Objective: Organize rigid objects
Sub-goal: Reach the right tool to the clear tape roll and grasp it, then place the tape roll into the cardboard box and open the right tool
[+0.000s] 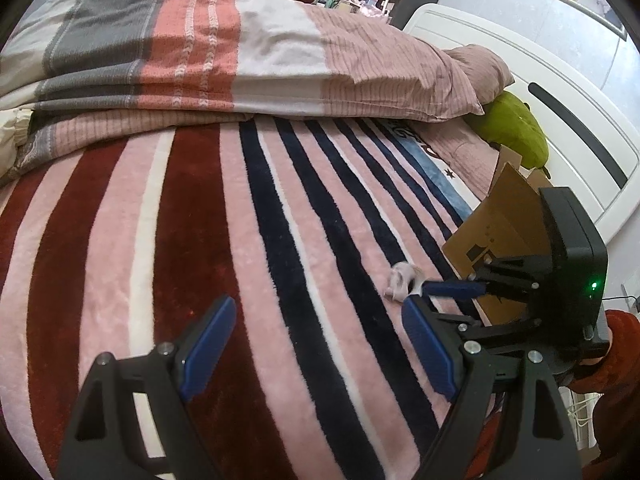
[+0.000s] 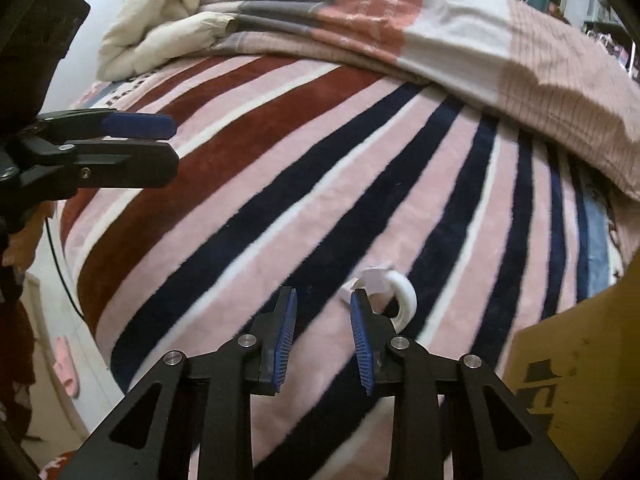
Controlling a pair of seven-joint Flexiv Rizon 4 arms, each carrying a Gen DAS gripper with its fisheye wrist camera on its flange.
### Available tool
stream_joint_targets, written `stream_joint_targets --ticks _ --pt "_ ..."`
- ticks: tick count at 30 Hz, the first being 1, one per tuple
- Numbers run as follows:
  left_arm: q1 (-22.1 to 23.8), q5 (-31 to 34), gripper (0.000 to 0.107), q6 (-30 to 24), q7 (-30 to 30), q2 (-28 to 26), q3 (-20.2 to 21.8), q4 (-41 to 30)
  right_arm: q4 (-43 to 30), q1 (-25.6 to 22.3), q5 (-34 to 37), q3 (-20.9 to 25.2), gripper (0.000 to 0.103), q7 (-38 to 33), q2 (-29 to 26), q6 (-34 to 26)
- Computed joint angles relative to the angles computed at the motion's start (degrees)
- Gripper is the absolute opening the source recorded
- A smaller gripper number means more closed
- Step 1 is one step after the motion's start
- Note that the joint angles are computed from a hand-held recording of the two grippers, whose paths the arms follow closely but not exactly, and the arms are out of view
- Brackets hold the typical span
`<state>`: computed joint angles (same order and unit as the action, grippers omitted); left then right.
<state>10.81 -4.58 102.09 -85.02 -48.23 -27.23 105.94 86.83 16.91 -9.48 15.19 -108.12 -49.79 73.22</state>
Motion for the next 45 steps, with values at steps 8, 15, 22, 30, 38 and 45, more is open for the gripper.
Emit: stream_joint_targets --ticks 8,15,22,30,38,45 --pt "-0.7 -0.5 0.083 -0.7 0.2 0.3 0.7 -0.3 -5.5 3.2 -4.0 -6.3 0.055 9.9 -4.9 -0.8" --pt "0.0 -0.7 0.083 -0.6 0.1 0.4 0.0 0.3 -6.2 1.8 -3.2 -4.5 0.037 9.0 -5.7 -0.1" --pt "4.2 1.1 0.083 -2.5 2.5 0.2 -7.8 -0.2 -0.4 -4.9 1.2 7.4 0.037 -2.5 0.5 1.6" --pt "4.9 -0.5 0.053 -6.3 6.2 -0.1 -16.5 -2.9 5.0 -12.9 10.3 17.8 0.037 -16.1 7.2 5.1" --pt "-10.3 -7.4 0.029 -15.3 9.5 0.7 -6.3 -16.2 6.0 -20.0 17.2 20.2 0.037 -21.9 10.4 6.6" --pt "-23.7 -11.2 0.029 -27.1 11.4 -5.3 4.4 -35.5 3.5 -23.0 20.7 16.9 0.037 -23.3 11.5 4.6"
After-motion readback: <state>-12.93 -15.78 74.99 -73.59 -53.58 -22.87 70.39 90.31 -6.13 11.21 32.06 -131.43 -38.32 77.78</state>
